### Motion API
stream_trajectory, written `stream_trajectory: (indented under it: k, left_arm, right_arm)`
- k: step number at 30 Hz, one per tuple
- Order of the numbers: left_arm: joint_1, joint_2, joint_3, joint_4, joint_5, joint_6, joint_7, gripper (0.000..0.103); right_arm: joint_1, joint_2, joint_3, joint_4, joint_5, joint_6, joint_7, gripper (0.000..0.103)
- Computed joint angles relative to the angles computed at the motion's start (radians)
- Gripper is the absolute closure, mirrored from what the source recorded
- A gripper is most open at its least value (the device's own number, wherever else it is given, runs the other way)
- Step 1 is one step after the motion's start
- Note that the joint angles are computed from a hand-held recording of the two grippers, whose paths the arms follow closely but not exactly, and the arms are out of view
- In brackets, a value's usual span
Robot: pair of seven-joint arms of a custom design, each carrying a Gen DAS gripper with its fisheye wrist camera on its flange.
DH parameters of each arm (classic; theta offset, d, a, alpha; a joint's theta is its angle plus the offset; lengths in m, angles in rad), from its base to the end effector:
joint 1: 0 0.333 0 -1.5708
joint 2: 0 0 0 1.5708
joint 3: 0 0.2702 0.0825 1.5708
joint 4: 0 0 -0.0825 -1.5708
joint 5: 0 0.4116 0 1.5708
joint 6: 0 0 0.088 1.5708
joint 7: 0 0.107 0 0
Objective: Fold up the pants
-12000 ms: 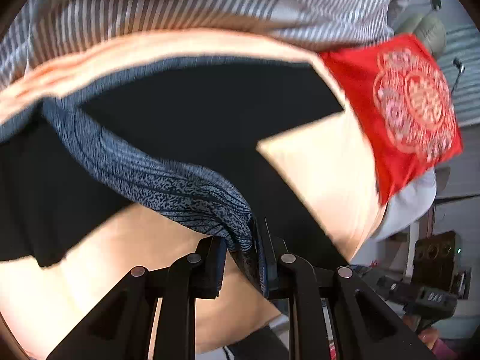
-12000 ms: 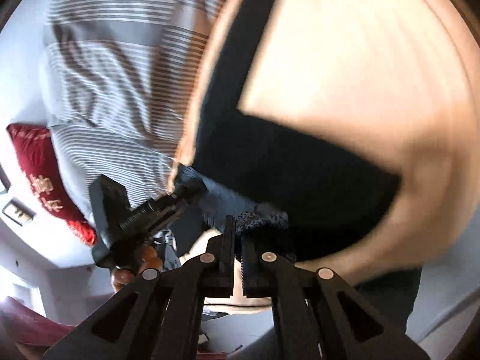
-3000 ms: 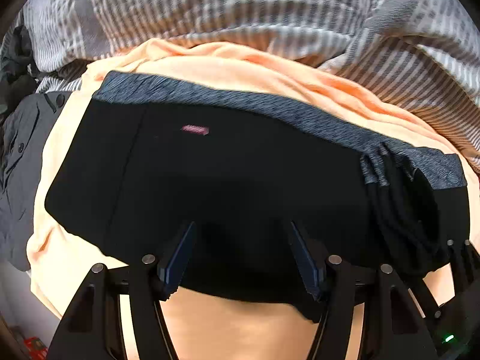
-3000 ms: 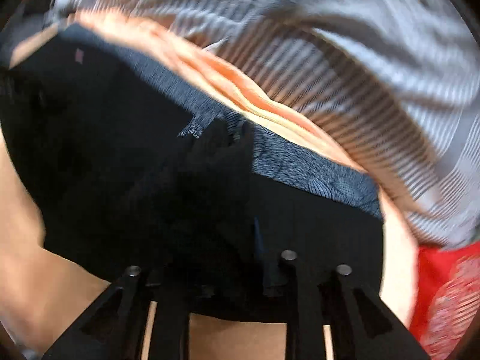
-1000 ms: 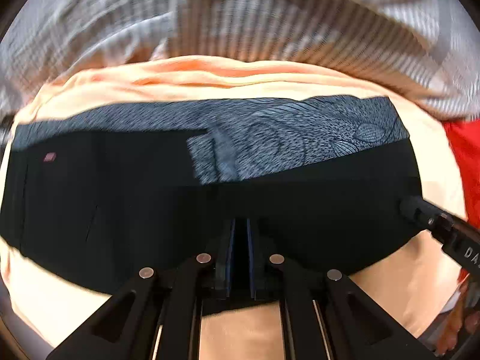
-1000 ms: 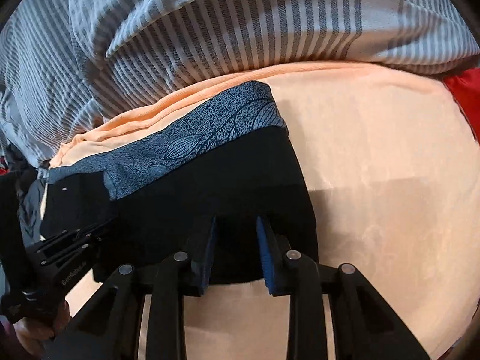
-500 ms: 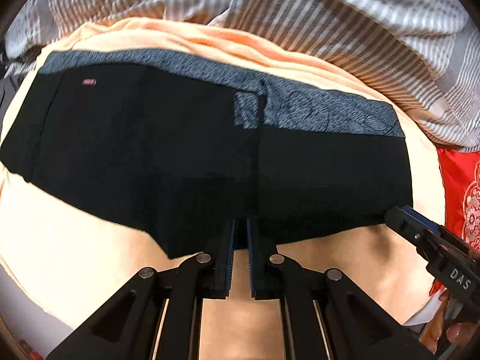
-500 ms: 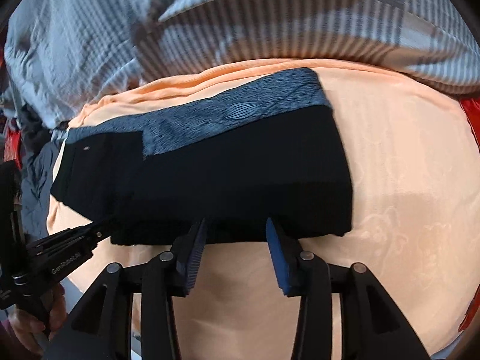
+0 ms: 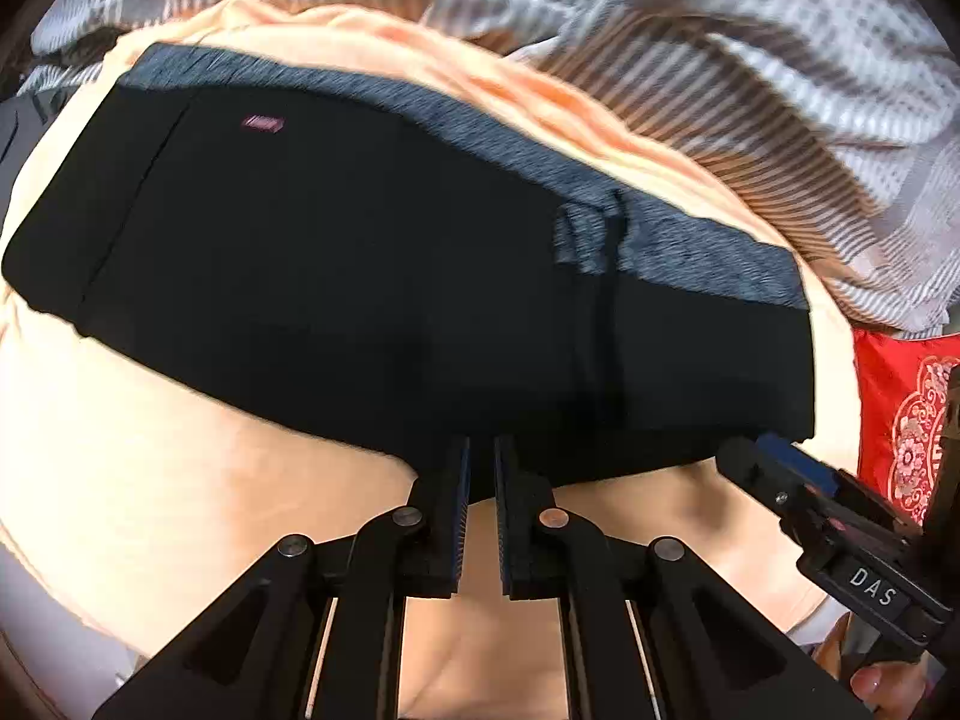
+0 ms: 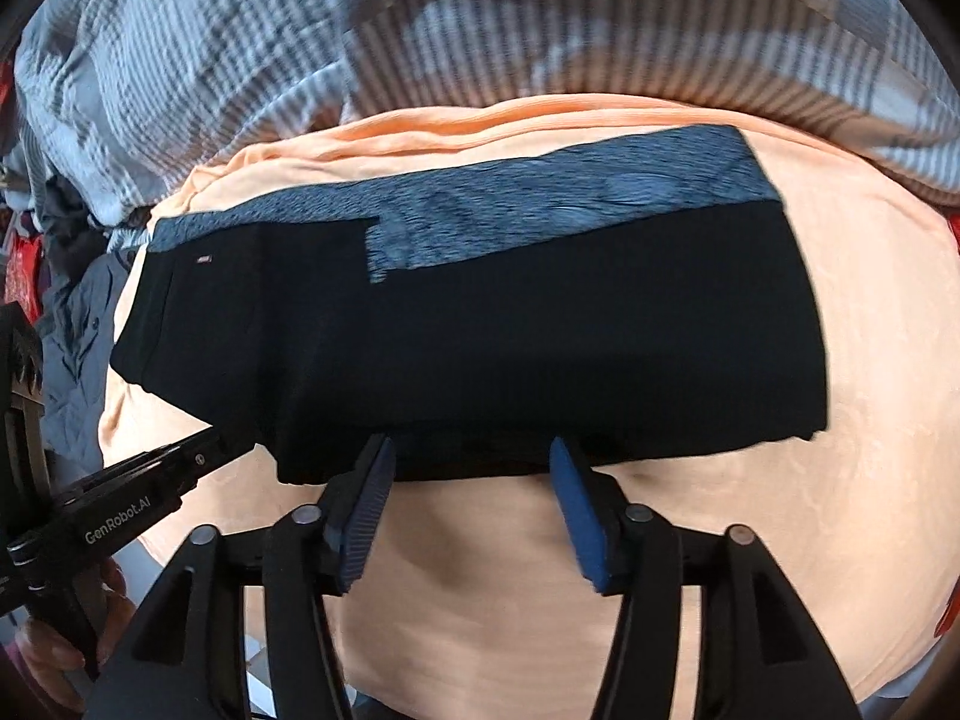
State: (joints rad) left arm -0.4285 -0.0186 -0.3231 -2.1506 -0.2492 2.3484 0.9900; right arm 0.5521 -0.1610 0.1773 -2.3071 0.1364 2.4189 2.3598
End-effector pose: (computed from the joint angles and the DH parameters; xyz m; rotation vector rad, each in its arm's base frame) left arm 0.4205 -0.3981 0.3697 2.0759 -2.1079 0.3509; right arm 0.4037 0.3618 0.3775 -1.8718 2.1717 0.0981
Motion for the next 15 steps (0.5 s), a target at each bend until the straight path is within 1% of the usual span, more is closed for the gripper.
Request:
stream_trajectory:
  k: [3,4,5,6,7,8,12,15]
  left_arm:
    - [0.011,-0.036,0.01,-0.04,0.001,-0.001,-0.004,0.094]
    - [0.015,-0.051,0.013,-0.059,-0.004,0.007,0.0,0.092]
    - [0.019,-0.062,0.015,-0.071,-0.005,0.011,-0.001,0.079]
    - [0.024,-0.078,0.017,-0.088,-0.004,0.019,-0.011,0.021]
    - [0.029,-0.094,0.017,-0.108,0.004,0.037,-0.029,0.002]
    - [0.034,-0.118,0.016,-0.136,0.018,0.064,-0.043,0.001]
    - [0.05,-0.144,0.018,-0.169,0.044,0.057,-0.065,0.001]
    - [0.055,-0.162,0.036,-0.203,-0.014,0.082,-0.035,0.001]
  right_arm:
    - [0.003,0.047,0.011,0.051,-0.016,-0.014,0.011,0.042]
    - [0.005,0.066,0.014,0.073,-0.02,-0.021,0.014,0.042]
    - [0.006,0.079,0.017,0.088,-0.02,-0.024,0.013,0.041]
    - [0.008,0.099,0.021,0.111,-0.024,-0.028,0.011,0.041]
    - [0.009,0.112,0.023,0.127,-0.028,-0.034,0.009,0.04]
    - [0.011,0.129,0.026,0.148,-0.034,-0.04,0.008,0.039]
    - [0.015,0.184,0.036,0.212,-0.047,-0.054,0.004,0.039]
    - [0.019,0.222,0.043,0.258,-0.054,-0.067,0.003,0.039]
